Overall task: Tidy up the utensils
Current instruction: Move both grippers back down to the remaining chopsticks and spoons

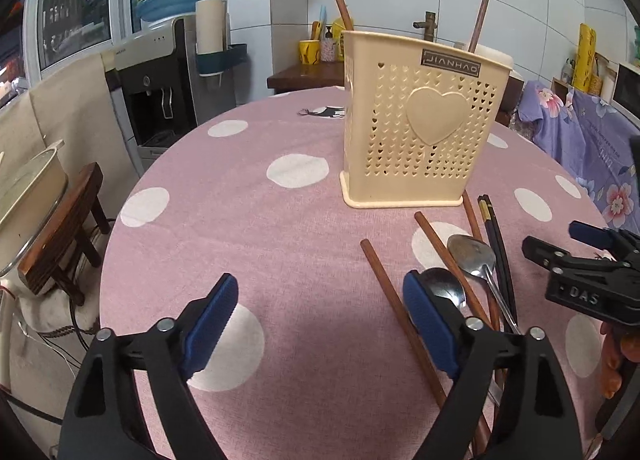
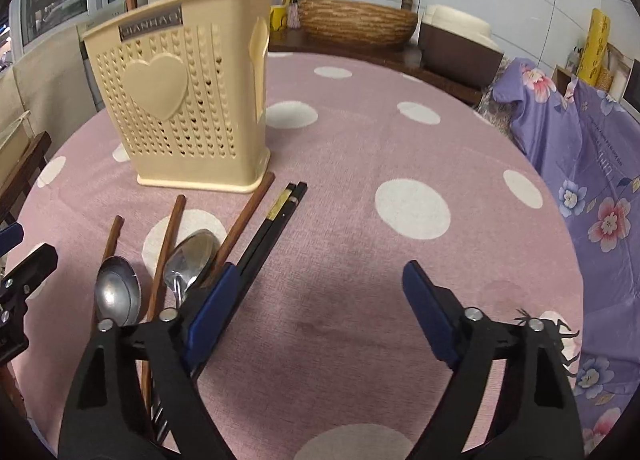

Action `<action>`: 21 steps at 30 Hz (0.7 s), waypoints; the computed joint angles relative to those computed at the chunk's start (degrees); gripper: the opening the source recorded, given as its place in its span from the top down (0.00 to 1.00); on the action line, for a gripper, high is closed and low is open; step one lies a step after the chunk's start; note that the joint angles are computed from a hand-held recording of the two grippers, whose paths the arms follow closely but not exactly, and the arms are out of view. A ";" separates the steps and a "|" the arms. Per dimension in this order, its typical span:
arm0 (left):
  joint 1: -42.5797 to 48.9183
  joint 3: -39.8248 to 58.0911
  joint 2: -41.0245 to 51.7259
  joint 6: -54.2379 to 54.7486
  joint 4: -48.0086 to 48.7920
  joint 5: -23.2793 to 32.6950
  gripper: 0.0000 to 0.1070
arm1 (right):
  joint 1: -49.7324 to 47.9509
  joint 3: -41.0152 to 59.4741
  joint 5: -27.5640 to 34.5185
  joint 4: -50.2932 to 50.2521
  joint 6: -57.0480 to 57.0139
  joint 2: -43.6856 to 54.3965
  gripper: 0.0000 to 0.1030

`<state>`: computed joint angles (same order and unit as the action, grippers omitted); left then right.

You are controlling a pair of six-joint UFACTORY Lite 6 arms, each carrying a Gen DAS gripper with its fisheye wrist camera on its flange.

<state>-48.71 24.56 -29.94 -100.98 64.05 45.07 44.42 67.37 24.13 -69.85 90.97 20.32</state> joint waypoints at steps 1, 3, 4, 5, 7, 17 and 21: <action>-0.11 -0.03 0.30 0.11 -0.04 -0.24 0.26 | 0.03 1.06 0.13 1.53 -1.20 1.02 0.25; -0.17 -0.13 0.76 -0.22 -0.02 -0.97 0.28 | -0.24 3.47 -0.58 6.03 -5.07 3.06 0.28; -0.12 -0.15 0.93 -0.43 -0.02 -1.38 0.28 | -0.40 4.31 -1.24 8.13 -6.79 3.71 0.29; 0.04 -0.26 0.87 -0.36 -0.16 -1.77 0.28 | -0.50 5.01 -2.04 9.77 -8.11 4.36 0.30; 0.25 -0.10 1.13 -0.21 -0.29 -2.24 0.28 | -0.36 7.06 -2.01 13.20 -11.85 6.27 0.33; 4.25 0.06 1.37 1.87 -1.55 -7.50 0.38 | -6.00 -1.00 -7.27 10.82 -8.16 0.00 0.48; 7.24 1.27 2.78 3.92 -2.21 -12.53 0.46 | -7.54 -0.82 -8.99 14.49 -10.85 -0.19 0.49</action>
